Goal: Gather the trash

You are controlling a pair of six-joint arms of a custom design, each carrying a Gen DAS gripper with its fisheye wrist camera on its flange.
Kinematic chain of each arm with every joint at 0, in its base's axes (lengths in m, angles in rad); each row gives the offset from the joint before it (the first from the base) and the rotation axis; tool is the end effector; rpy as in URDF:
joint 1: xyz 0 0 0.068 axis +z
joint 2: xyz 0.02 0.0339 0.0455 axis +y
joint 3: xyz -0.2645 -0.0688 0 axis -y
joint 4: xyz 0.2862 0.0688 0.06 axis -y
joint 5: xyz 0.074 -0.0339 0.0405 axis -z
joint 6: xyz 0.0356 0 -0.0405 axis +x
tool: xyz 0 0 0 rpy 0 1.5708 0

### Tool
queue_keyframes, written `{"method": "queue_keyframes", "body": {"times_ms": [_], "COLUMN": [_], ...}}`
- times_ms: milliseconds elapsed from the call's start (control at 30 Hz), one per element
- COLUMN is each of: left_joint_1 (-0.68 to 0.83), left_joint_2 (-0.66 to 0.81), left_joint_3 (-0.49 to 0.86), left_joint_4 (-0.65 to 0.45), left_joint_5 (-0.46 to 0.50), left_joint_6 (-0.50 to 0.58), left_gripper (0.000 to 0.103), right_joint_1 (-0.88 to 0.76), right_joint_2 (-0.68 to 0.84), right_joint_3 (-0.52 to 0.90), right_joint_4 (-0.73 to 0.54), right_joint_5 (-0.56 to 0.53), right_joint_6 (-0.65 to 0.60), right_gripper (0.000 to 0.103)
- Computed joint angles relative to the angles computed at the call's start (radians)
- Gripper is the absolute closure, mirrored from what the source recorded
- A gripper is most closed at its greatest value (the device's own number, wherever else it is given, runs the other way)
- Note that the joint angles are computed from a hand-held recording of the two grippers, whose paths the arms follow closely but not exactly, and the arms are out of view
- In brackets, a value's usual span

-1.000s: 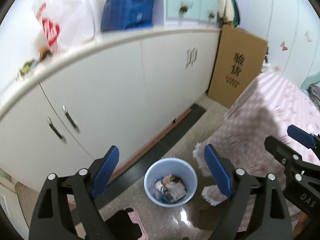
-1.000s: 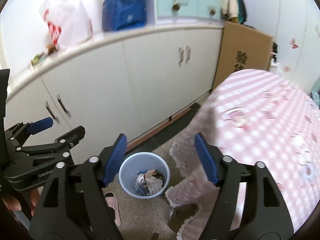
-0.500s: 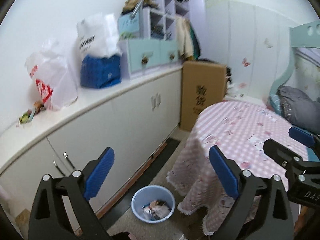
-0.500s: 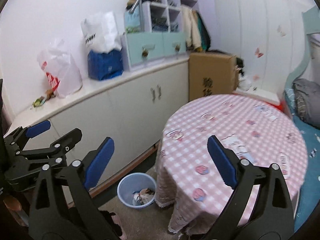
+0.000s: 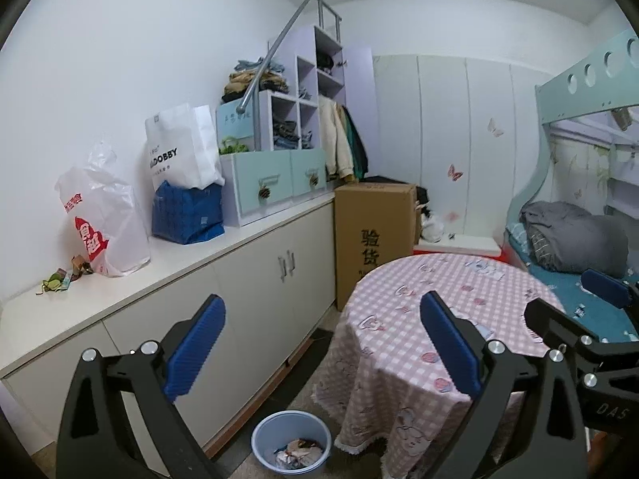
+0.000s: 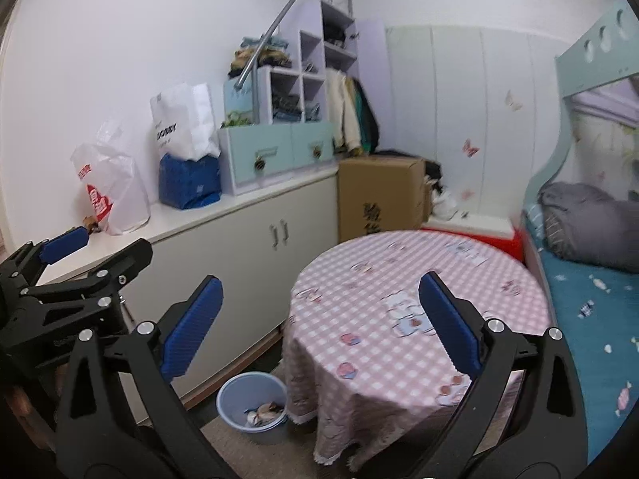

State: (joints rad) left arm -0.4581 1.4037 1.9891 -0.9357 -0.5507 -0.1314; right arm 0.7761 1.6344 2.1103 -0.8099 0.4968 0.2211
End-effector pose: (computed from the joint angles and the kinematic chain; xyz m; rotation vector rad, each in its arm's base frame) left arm 0.2588 -0.1069 0.5467 -0.0593 1.8685 0.1232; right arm 0.2711 0.2423 0.5274 -0.1846 1.8596 0.2160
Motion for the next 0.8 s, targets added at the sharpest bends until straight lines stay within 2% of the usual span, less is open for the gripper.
{"method": "queue_keyframes", "body": {"times_ms": [333, 600, 800], "left_joint_1": [-0.094, -0.125, -0.11], "left_joint_2": [-0.047, -0.066, -0.07], "left_joint_3": [-0.005, -0.02, -0.02], "left_joint_4": [0.004, 0.008, 0.001], "left_joint_5": [-0.038, -0.073, -0.065], "left_joint_6": [-0.017, -0.017, -0.018], "left_gripper": [0.007, 0.007, 0.007], "right_joint_1": [0.051, 0.077, 0.083], "right_joint_2": [-0.132, -0.174, -0.181], "right_joint_3": [-0.127, -0.173, -0.183], "right_joint_4": [0.061, 0.092, 0.098], "right_joint_5": [0.111, 0.139, 0.153], "right_joint_6": [-0.033, -0.039, -0.043], "right_gripper": [0.006, 0.006, 0.006]}}
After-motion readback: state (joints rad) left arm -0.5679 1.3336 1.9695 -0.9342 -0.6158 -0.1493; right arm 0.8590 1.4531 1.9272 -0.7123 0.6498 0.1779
